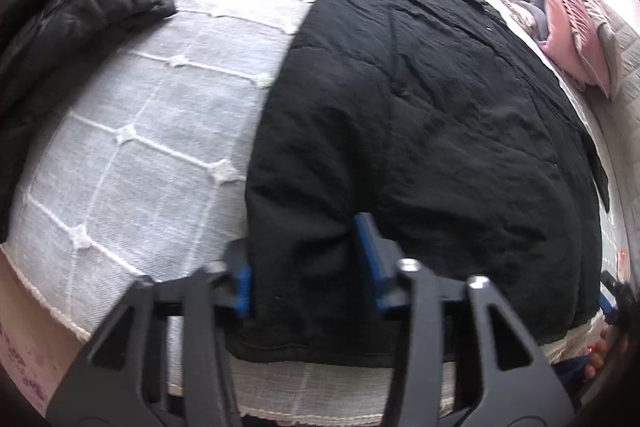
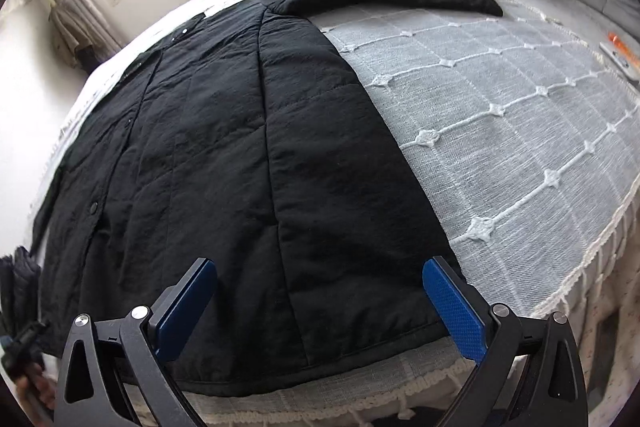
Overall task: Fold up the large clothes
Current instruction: 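Grasp the coat's side edge with the left tool while the right tool grasps it too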
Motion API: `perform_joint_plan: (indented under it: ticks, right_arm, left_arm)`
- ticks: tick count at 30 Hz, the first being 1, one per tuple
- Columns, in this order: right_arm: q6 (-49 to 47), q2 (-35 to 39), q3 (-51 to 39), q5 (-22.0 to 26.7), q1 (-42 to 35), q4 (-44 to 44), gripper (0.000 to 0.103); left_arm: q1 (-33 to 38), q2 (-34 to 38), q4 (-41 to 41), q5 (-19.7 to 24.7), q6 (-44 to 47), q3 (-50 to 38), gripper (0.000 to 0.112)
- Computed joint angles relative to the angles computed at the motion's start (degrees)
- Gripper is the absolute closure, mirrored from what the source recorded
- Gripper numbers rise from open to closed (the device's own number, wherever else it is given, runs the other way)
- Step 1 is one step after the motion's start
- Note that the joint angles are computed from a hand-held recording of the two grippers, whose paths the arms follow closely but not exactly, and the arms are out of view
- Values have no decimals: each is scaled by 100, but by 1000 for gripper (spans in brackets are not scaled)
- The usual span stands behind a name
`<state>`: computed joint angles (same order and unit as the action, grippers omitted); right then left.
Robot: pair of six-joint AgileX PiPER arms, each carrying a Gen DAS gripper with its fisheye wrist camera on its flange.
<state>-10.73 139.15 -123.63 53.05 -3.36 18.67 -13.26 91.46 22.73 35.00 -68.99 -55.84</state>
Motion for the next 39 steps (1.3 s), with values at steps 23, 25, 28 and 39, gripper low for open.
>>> perform_joint_plan:
  ticks: [23,25,28,39]
  right_arm:
    - [-1234,-269,404,-285,-782,1654,10]
    - [-819,-78,79,19,-775,1373,10]
    - [-379,498,-883,980,-738,1226,15]
    - [-423,-439,562,-615,-585,587,99]
  left_arm:
    - [-255,-606,726,-135,-1180,575,72]
    - [-96,-564,387,-431,-844,632,69]
    - [-155,-477,486,-425,-877,573,88]
    - [-651,-927,997,154,-1633,558,106]
